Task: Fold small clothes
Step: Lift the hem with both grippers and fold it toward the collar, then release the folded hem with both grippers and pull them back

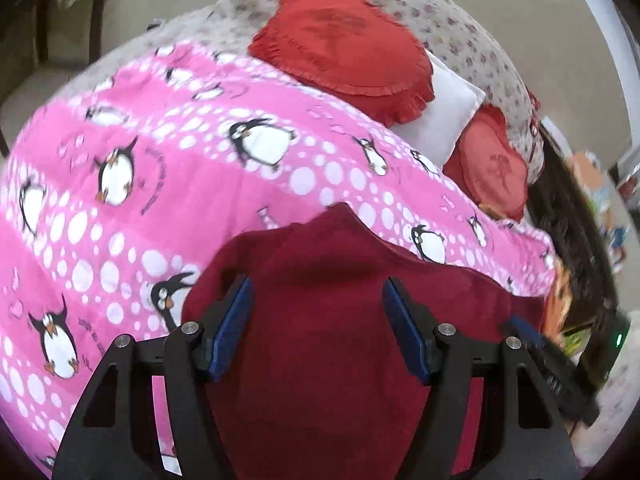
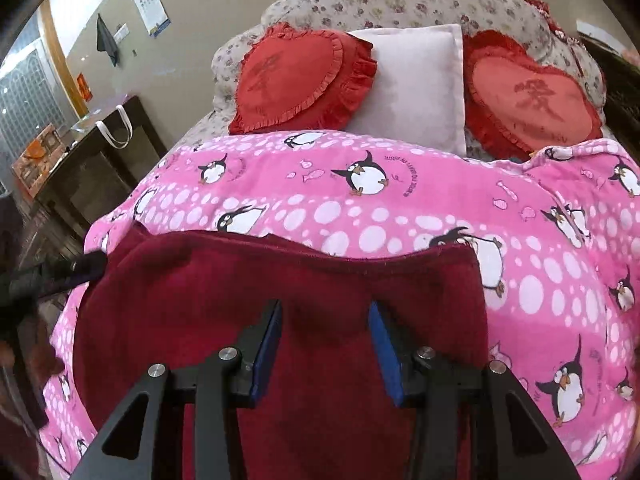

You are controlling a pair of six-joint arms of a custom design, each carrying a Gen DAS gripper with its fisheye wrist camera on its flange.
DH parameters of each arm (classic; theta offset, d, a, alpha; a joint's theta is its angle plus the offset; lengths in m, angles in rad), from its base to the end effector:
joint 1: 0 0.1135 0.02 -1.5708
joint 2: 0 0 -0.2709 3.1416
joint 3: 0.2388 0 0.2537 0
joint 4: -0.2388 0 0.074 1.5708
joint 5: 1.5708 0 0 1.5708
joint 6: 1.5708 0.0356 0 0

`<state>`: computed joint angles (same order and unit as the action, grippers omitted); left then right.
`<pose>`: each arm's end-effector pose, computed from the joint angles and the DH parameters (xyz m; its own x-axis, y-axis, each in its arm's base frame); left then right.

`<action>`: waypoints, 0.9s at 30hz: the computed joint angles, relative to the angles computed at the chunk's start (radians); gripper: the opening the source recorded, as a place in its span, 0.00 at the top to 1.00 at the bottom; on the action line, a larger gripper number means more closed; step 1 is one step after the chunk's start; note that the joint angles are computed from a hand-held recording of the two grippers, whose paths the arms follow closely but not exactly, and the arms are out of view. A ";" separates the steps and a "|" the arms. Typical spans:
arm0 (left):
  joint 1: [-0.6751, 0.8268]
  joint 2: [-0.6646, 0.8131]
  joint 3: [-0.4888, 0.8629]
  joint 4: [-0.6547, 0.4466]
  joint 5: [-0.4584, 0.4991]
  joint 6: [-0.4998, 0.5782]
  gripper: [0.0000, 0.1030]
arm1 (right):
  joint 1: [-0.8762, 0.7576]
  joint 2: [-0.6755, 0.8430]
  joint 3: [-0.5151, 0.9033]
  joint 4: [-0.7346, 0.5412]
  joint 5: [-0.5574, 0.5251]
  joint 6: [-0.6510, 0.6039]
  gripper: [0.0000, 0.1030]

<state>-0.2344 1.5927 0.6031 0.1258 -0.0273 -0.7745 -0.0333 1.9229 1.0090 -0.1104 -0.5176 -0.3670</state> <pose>0.2751 -0.0647 0.1279 -0.6789 -0.5566 -0.4788 -0.3636 0.8214 -0.4394 0.3664 0.0054 0.1196 -0.7152 -0.2882 -0.6368 -0.5193 0.8289 0.2081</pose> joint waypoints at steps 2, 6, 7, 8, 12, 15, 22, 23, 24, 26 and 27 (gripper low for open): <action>-0.010 -0.058 -0.037 -0.026 -0.016 0.014 0.35 | -0.046 -0.062 -0.060 -0.010 -0.043 -0.050 0.56; -0.086 -0.228 -0.162 -0.069 -0.065 0.019 0.35 | -0.185 -0.178 -0.183 -0.086 -0.141 -0.207 0.56; -0.116 -0.283 -0.211 -0.069 -0.078 0.008 0.35 | -0.226 -0.200 -0.208 -0.115 -0.167 -0.251 0.56; -0.140 -0.318 -0.240 -0.074 -0.089 -0.002 0.35 | -0.285 -0.226 -0.242 -0.157 -0.199 -0.314 0.56; -0.261 -0.410 -0.345 -0.084 -0.149 -0.097 0.35 | -0.443 -0.258 -0.327 -0.292 -0.252 -0.512 0.56; -0.356 -0.384 -0.369 -0.080 -0.193 -0.175 0.35 | -0.475 -0.249 -0.381 -0.300 -0.230 -0.584 0.56; -0.514 -0.405 -0.364 -0.158 -0.298 -0.321 0.35 | -0.417 -0.207 -0.466 -0.156 -0.197 -0.524 0.92; -0.517 -0.430 -0.367 -0.177 -0.301 -0.325 0.35 | -0.435 -0.229 -0.461 -0.192 -0.219 -0.548 0.93; -0.528 -0.475 -0.373 -0.211 -0.311 -0.331 0.35 | -0.477 -0.271 -0.449 -0.255 -0.253 -0.604 0.94; -0.555 -0.520 -0.372 -0.270 -0.340 -0.347 0.35 | -0.545 -0.300 -0.410 -0.347 -0.285 -0.675 0.95; -0.567 -0.530 -0.371 -0.288 -0.353 -0.353 0.35 | -0.587 -0.276 -0.367 -0.423 -0.291 -0.720 0.95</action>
